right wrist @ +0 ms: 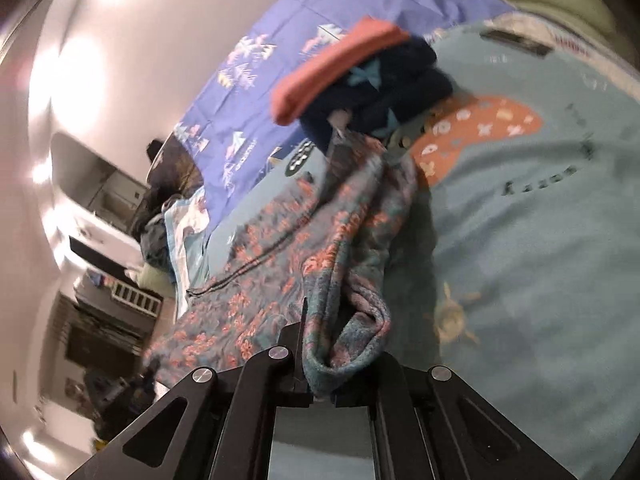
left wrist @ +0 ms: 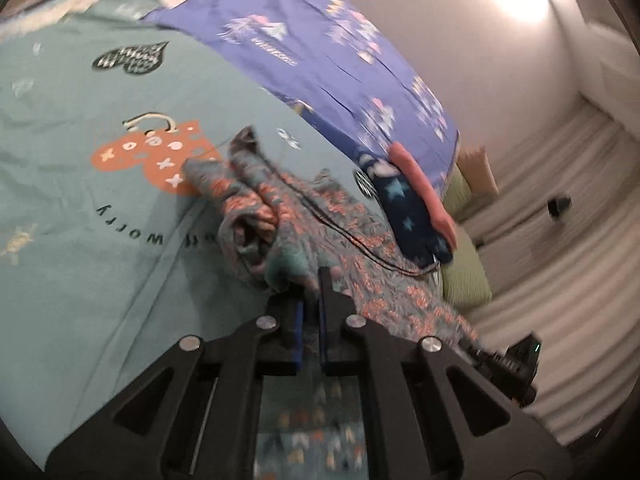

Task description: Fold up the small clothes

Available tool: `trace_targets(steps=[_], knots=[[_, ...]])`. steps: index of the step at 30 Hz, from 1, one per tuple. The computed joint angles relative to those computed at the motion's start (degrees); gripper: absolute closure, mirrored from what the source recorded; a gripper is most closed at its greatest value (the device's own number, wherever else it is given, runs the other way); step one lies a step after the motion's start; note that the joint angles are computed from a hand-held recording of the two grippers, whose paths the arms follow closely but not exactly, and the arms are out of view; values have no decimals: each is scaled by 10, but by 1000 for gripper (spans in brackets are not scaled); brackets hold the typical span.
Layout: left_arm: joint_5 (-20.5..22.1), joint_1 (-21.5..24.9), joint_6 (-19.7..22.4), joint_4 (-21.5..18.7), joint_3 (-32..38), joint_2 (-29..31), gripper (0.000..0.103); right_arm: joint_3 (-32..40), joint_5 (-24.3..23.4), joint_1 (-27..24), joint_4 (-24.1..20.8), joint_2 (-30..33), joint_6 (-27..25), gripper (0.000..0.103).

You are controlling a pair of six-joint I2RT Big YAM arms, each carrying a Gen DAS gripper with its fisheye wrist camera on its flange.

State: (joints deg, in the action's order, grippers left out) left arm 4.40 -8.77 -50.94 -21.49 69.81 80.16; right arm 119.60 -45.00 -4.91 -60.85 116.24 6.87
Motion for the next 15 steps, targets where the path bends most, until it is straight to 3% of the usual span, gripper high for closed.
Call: trace_targets(steps=[4, 7, 10, 12, 14, 15], knots=[[8, -21, 8, -49, -55, -71, 96, -70, -2, -27, -54, -55, -72, 100], [-5, -50, 5, -94, -94, -105, 96, -143, 28, -45, -84, -93, -120, 99], [-65, -67, 4, -155, -107, -117, 95, -166, 106, -49, -131, -93, -184, 89], [-126, -68, 6, -195, -98, -123, 95, -162, 109, -52, -133, -89, -195, 83], [-177, -64, 32, -194, -91, -131, 88, -140, 129, -51, -124, -90, -185, 73], [-197, -62, 54, -184, -86, -132, 76, -138, 136, -52, -95, -97, -182, 66]])
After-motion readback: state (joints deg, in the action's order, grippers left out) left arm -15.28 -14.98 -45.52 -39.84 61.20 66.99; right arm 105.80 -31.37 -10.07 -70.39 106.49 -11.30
